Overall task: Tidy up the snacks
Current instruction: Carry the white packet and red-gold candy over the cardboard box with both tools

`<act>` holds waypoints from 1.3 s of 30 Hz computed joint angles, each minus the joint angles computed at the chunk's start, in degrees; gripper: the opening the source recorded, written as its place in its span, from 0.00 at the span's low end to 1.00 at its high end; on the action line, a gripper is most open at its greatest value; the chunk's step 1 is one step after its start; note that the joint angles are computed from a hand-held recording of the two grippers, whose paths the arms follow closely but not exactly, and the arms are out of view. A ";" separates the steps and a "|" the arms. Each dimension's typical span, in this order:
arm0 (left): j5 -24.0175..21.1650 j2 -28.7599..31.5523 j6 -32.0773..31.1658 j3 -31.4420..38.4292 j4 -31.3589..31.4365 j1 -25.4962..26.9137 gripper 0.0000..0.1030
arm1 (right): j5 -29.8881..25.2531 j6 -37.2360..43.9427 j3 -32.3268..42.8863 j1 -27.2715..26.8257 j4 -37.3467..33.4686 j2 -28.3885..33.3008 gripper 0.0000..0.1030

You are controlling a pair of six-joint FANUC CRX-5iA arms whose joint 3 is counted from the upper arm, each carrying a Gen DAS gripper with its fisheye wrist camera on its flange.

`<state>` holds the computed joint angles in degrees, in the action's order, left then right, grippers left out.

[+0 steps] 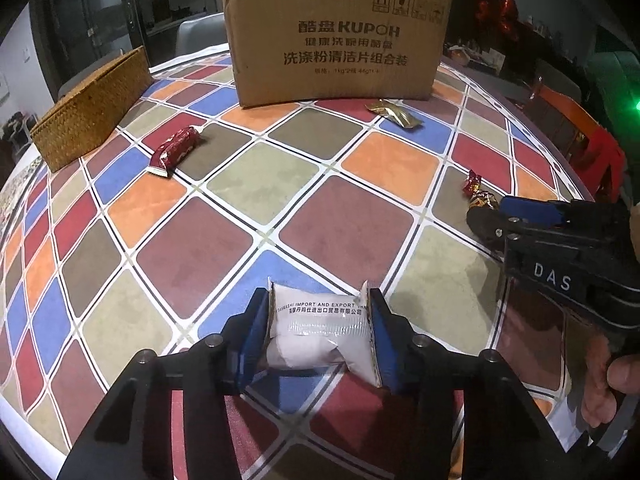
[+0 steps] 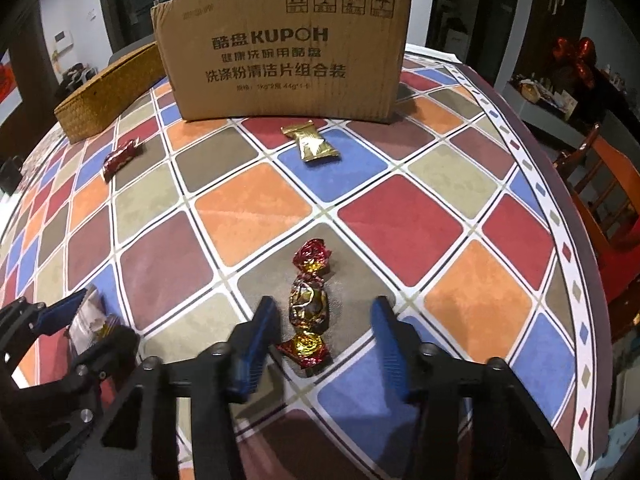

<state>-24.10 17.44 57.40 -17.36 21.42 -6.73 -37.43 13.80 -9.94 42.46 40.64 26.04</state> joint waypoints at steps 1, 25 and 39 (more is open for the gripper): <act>0.08 -0.09 0.03 -0.07 0.07 0.05 0.45 | 0.30 -0.01 -0.11 -0.01 0.07 -0.07 0.33; 0.64 -1.99 2.70 0.88 -1.40 0.60 0.43 | 1.40 -0.07 -0.81 -0.11 2.00 -1.94 0.20; -0.60 -1.72 5.09 3.31 -2.86 0.72 0.43 | 1.06 0.39 0.33 -0.72 2.17 -2.36 0.19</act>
<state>-24.70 15.72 62.49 -14.05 18.56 -6.00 -36.36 14.19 -9.61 41.73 42.81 23.68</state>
